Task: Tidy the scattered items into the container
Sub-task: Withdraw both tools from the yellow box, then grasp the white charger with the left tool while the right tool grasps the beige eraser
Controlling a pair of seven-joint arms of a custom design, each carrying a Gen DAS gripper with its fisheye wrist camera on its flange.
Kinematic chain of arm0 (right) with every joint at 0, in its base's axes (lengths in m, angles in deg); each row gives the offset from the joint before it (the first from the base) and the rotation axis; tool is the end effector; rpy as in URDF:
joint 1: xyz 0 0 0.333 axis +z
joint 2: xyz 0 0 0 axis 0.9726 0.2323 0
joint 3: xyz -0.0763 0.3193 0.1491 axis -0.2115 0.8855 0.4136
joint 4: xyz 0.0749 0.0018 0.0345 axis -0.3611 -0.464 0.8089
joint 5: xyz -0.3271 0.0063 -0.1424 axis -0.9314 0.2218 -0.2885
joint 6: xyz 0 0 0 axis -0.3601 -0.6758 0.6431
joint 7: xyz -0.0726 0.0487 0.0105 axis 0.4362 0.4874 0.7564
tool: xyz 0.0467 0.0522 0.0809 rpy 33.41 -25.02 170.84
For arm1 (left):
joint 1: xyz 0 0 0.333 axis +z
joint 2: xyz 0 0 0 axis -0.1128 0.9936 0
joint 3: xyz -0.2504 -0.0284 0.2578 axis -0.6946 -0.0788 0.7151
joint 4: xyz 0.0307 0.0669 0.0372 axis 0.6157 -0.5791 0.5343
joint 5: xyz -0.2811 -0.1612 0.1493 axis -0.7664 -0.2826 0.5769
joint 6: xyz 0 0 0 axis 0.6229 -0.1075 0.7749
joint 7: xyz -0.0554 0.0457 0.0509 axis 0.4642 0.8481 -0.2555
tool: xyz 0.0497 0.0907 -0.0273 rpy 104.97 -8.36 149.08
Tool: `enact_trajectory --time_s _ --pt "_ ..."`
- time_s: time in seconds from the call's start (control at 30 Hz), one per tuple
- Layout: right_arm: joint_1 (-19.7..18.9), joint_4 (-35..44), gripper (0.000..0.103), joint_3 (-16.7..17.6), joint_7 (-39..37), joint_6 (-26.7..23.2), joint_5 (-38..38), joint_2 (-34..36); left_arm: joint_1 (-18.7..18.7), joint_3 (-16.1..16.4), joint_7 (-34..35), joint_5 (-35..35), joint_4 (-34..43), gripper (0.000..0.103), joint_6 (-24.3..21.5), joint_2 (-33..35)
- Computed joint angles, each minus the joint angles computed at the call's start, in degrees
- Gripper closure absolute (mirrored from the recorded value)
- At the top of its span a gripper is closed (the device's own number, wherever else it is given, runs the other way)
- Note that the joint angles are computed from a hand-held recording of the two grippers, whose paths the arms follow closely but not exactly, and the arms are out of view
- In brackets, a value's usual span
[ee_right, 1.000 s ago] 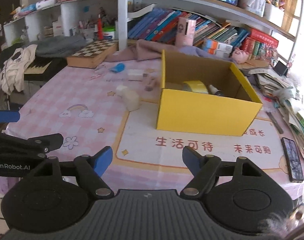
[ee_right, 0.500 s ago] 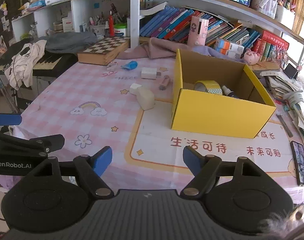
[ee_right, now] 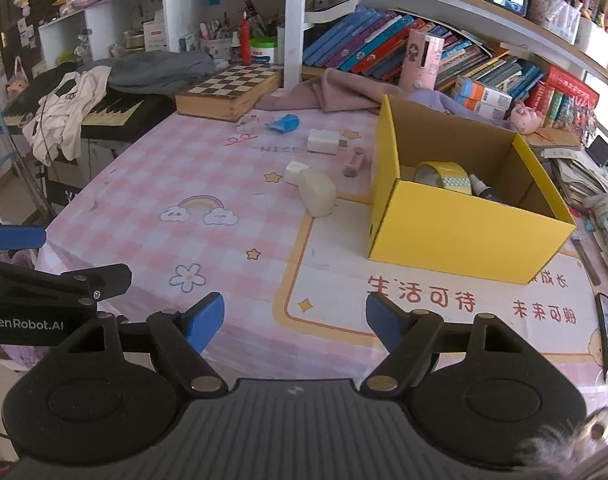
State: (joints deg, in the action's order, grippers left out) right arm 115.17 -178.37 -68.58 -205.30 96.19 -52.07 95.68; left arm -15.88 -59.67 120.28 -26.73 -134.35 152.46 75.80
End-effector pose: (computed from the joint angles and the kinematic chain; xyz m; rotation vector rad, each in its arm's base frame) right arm 0.5353 0.3928 0.3352 -1.7638 1.8279 -0.7617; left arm 0.6027 -0.2029 0.3212 -1.4474 2.1539 -0.8966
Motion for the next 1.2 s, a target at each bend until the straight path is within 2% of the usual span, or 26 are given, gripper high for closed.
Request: enact_trajectory --time_s 0.3,0.73,0.87,0.93,1.07,1.2 --pt "-1.1 3.9 0.026 -0.9 -6.1 2.5 4.1 3.3 -1.6 1.9 -0.3 -0.9 4.7 0.0 -2.8 2.5" --pt "-2.7 15.9 0.029 -3.7 -24.9 4.5 18.7 11.9 -5.5 6.5 -1.0 -1.0 18.7 0.0 -9.0 9.2" --pt "-3.1 21.0 0.039 -4.5 -30.8 3.1 23.6 15.3 -5.8 7.1 -1.3 -0.4 24.7 0.0 -11.7 12.3" --pt "-3.2 23.6 0.043 -5.0 -33.4 2.2 25.8 17.1 -5.9 7.1 -1.6 0.0 27.8 0.0 -13.3 13.9" --pt "-3.2 28.6 0.047 -6.3 -37.6 0.6 29.6 20.5 -4.6 5.2 -1.0 0.9 33.7 0.0 -16.0 17.3" --pt "-4.6 34.4 0.047 -5.4 -43.3 -1.7 34.0 24.2 -3.8 3.8 -0.6 1.2 39.4 0.0 -18.8 20.4"
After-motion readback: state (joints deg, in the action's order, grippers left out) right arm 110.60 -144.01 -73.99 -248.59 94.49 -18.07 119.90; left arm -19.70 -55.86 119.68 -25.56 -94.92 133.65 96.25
